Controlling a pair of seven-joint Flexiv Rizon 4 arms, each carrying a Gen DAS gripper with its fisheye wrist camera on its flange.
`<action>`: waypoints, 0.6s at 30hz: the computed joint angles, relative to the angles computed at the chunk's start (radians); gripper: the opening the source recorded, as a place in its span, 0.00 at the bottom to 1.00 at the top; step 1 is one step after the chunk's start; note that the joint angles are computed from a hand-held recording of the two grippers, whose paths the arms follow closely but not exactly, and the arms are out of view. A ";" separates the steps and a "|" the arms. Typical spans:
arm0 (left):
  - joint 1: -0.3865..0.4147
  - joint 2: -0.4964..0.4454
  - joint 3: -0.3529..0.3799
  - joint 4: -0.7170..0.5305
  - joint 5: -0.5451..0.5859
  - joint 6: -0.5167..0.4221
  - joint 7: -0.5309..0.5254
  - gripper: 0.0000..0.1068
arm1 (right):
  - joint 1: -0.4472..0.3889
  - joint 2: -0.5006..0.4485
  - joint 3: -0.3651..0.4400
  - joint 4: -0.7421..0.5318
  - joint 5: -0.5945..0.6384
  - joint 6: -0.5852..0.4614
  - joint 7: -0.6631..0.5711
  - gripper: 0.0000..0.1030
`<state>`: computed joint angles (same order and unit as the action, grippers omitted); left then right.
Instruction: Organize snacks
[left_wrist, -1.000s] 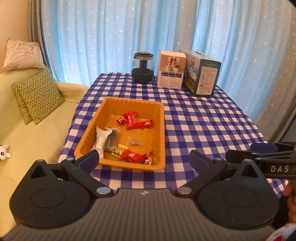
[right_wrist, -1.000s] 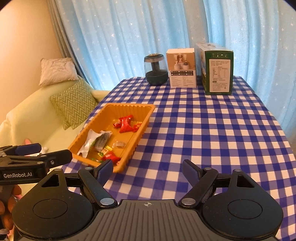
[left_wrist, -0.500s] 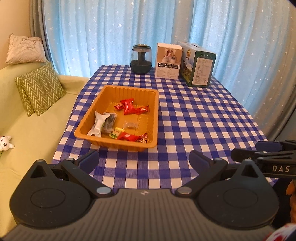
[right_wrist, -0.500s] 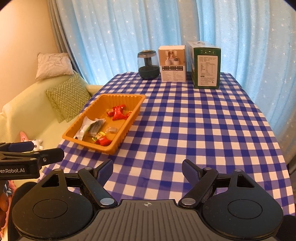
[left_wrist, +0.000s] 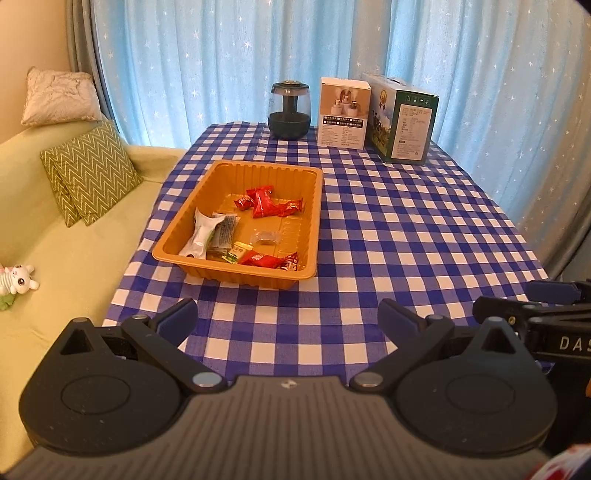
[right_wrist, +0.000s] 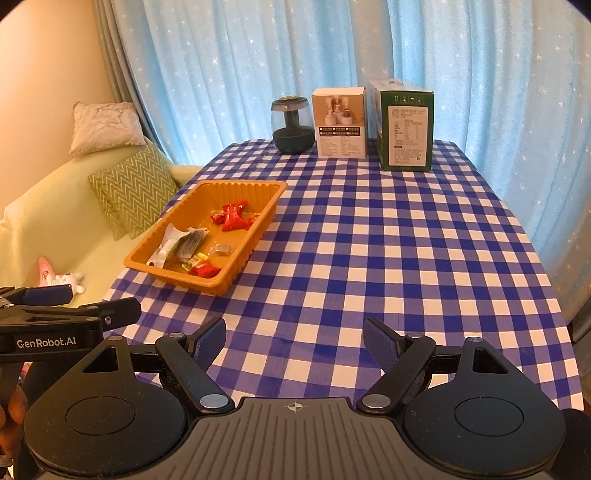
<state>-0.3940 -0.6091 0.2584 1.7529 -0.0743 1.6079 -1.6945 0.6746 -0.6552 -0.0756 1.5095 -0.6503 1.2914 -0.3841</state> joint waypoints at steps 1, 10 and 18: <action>-0.007 -0.003 0.009 -0.004 0.002 -0.003 -0.003 0.96 | 0.002 0.001 -0.003 0.001 -0.002 0.000 0.002 0.79; -0.014 -0.008 0.018 -0.010 0.005 0.002 -0.009 0.96 | 0.000 0.000 -0.005 0.000 -0.006 -0.002 0.007 0.79; -0.011 -0.006 0.015 -0.012 0.008 -0.003 -0.012 0.96 | -0.002 -0.001 -0.003 -0.002 -0.005 -0.003 0.004 0.79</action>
<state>-0.4046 -0.6155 0.2731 1.7413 -0.0661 1.6048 -1.7067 0.6729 -0.6564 -0.0788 1.5072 -0.6553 1.2881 -0.3800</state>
